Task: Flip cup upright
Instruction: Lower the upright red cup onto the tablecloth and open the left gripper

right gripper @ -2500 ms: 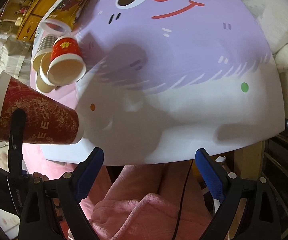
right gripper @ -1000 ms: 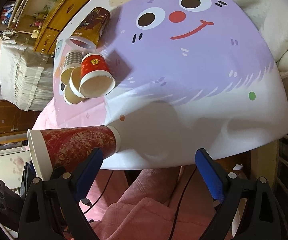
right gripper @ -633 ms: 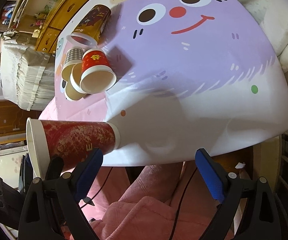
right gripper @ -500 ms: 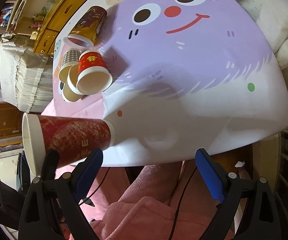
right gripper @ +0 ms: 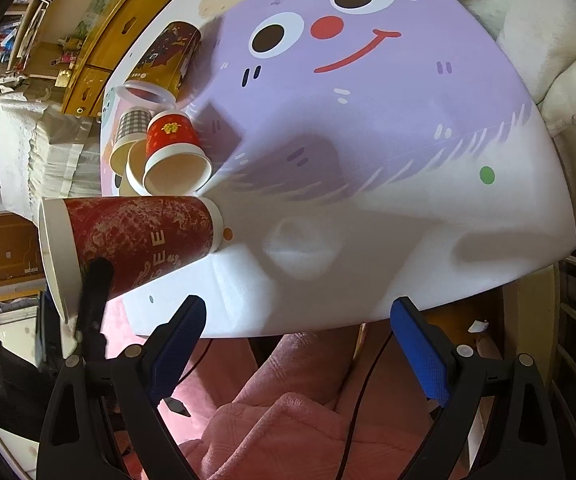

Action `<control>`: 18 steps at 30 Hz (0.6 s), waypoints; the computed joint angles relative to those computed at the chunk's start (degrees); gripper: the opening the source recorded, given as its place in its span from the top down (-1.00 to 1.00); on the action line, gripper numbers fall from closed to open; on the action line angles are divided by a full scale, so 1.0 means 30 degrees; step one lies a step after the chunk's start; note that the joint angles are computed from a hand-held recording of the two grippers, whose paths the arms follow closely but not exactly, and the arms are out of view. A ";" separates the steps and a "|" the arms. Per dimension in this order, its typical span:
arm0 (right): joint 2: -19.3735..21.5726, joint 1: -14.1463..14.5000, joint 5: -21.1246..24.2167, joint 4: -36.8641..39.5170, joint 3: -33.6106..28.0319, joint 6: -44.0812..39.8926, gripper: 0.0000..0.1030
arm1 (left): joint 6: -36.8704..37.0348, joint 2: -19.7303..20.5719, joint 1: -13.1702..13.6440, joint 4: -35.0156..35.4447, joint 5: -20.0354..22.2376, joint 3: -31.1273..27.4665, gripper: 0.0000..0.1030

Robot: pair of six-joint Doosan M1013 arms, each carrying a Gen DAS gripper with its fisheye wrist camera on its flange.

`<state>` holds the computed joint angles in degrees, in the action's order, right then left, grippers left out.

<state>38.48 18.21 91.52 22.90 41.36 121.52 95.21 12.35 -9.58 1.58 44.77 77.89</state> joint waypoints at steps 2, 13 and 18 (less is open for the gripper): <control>0.0025 -0.0026 0.0015 -0.0002 -0.0051 0.0011 -0.84 | -0.0529 0.0072 -0.0072 0.0413 0.0484 -0.0016 -0.57; 0.0155 -0.0003 0.0237 0.0222 -0.0146 -0.0177 -0.84 | 0.0062 0.1127 0.0487 -0.2222 0.5969 -0.0852 -0.57; -0.0118 0.0059 -0.0142 0.0213 0.0344 -0.0406 -0.84 | -0.1075 0.1417 0.0834 -0.2752 0.9037 -0.0852 -0.57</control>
